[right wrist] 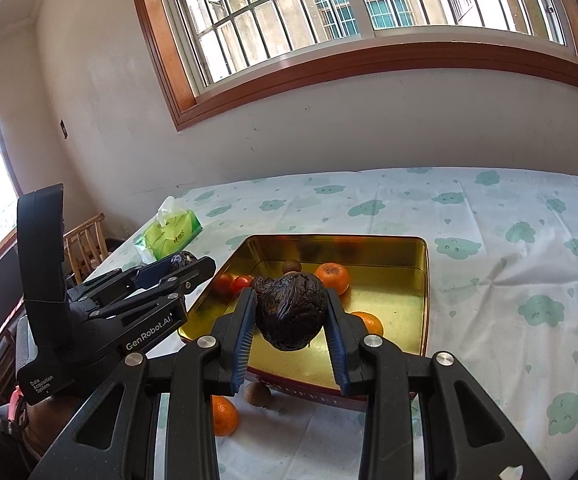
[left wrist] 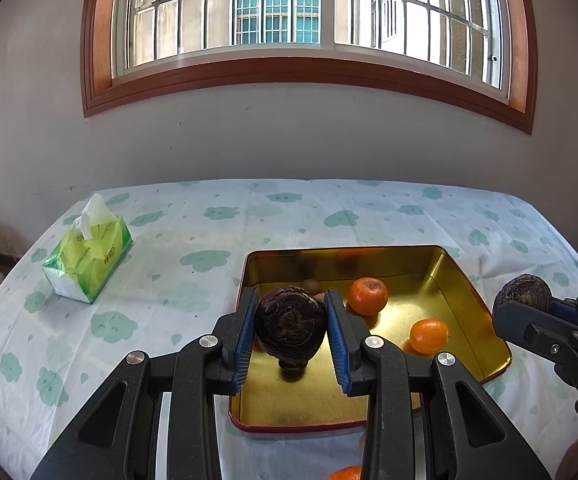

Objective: Organize fruits
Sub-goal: 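Lower both grippers holding the wrinkled fruits into the tin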

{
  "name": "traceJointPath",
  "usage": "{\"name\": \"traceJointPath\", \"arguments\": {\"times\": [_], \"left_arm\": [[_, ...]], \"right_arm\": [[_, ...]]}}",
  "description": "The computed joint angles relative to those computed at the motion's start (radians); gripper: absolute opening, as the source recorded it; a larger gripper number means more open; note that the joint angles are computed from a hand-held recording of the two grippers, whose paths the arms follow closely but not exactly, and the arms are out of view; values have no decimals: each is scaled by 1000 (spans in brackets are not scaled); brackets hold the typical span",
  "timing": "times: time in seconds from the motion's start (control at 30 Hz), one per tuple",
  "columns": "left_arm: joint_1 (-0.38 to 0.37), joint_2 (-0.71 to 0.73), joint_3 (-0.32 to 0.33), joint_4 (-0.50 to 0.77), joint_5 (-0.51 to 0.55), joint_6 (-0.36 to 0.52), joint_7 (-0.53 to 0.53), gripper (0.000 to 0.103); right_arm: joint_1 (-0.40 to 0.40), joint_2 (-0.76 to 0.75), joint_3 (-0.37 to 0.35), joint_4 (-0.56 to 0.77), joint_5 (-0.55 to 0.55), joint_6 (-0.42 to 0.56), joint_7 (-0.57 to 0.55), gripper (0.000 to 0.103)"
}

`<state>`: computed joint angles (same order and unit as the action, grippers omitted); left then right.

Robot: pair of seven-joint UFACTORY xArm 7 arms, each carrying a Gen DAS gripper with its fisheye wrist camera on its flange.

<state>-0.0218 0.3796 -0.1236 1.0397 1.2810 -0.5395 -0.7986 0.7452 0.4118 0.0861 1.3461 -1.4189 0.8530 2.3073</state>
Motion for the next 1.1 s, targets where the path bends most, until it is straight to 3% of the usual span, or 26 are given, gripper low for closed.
{"name": "traceJointPath", "arguments": {"times": [1.1], "left_arm": [[13, 89, -50, 83, -4, 58, 11, 34]], "right_arm": [[-37, 12, -19, -11, -25, -40, 22, 32]]}}
